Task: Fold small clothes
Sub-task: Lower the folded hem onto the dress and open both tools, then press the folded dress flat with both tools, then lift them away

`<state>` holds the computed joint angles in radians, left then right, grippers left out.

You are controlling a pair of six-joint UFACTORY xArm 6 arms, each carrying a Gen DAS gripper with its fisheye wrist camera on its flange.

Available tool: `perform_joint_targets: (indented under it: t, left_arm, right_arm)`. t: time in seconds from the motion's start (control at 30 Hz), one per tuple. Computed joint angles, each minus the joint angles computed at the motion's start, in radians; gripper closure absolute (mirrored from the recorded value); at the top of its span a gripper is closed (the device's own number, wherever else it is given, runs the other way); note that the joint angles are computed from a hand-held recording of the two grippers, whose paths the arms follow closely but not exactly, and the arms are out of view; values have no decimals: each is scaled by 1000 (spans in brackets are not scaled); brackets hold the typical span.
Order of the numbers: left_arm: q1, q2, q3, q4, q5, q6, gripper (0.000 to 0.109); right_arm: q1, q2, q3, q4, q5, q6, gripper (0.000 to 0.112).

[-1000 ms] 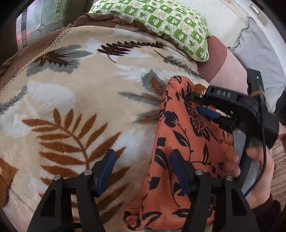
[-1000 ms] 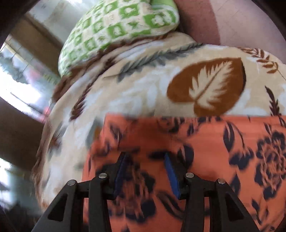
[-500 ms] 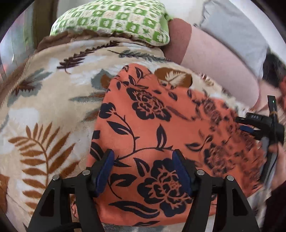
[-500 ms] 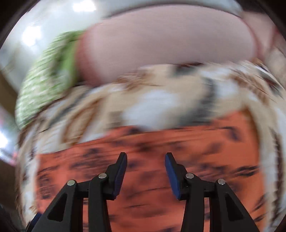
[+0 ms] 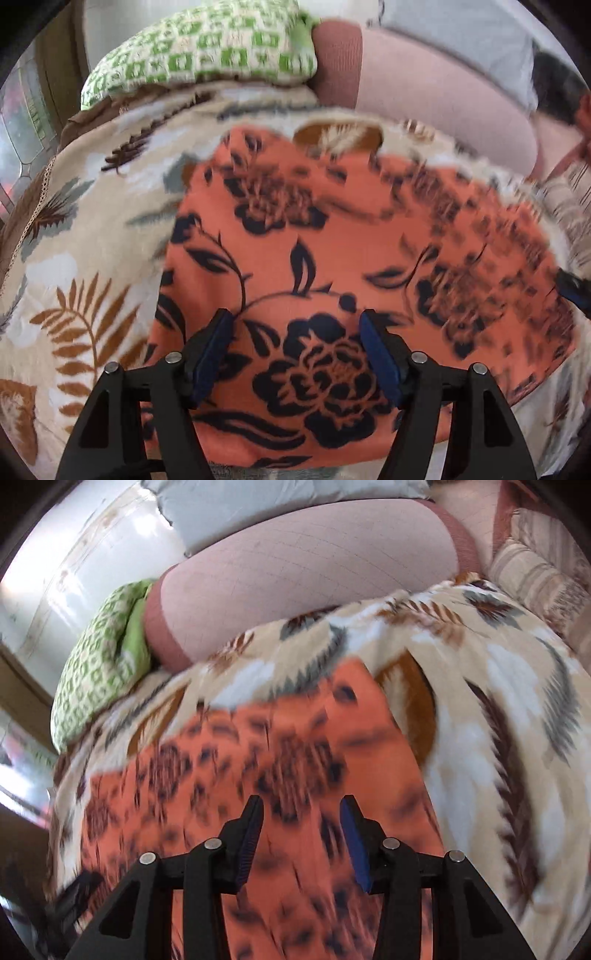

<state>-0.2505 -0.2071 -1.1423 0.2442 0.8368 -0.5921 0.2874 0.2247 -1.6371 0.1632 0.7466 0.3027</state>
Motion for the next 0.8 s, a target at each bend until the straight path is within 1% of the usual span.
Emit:
perform_joint_targets:
  t: [0.03, 0.07, 0.1, 0.13, 0.17, 0.2, 0.23, 0.27, 0.3, 0.33, 0.4, 0.47, 0.5, 0.53, 0.57, 0.6, 0.63, 0.67, 0.77, 0.8]
  left_arm:
    - [-12, 2, -1, 32, 4, -6, 33]
    - [-24, 10, -12, 55, 23, -9, 28]
    - [-32, 15, -18, 64, 38, -10, 23]
    - [-40, 16, -17, 76, 47, -15, 21]
    - [-50, 14, -13, 101, 54, -23, 21]
    - [-60, 11, -11, 124, 62, -35, 21]
    - [-65, 5, -9, 136, 70, -54, 21]
    - [-70, -5, -7, 137, 80, -74, 21]
    - [-74, -15, -2, 136, 83, -84, 21]
    - [-80, -29, 9, 142, 80, -89, 21]
    - [-90, -46, 26, 169, 78, -107, 21]
    - [-97, -59, 42, 186, 74, -115, 21]
    - [-98, -62, 48, 189, 72, -113, 20]
    - [-99, -64, 53, 192, 70, -113, 19]
    - [-100, -66, 59, 201, 67, -118, 19]
    - [-103, -68, 63, 211, 64, -125, 18]
    - [-106, -67, 65, 222, 64, -132, 18]
    - [-110, -64, 64, 234, 67, -139, 17]
    - [-112, -61, 66, 253, 65, -147, 15]
    - [-111, -59, 67, 253, 61, -148, 13]
  right_arm:
    - [6, -37, 60, -25, 3, 16, 65]
    - [11, -69, 111, -53, 40, 34, 65]
    - [16, -85, 144, -79, 45, 46, 65]
    - [26, -119, 202, -144, 7, 78, 65]
    - [33, -132, 218, -186, -3, 104, 65]
    - [36, -153, 231, -194, 0, 128, 65]
    - [34, -175, 253, -161, -25, 133, 65]
    - [34, -214, 298, -86, -86, 114, 65]
    - [37, -232, 317, -36, -109, 85, 65]
    - [44, -246, 326, -19, -115, 69, 65]
    - [66, -259, 344, -37, -128, 63, 65]
    - [82, -235, 353, 5, -139, 25, 65]
    - [86, -203, 337, 40, -102, 8, 65]
    - [87, -179, 329, 34, -89, 10, 64]
    - [96, -171, 335, -14, -118, 23, 64]
    - [103, -168, 327, -57, -118, 39, 63]
    - [109, -165, 311, -75, -100, 43, 63]
    - [110, -172, 316, -59, -119, 39, 63]
    - [109, -192, 344, 70, -219, -12, 63]
    - [116, -195, 348, 84, -253, -21, 63]
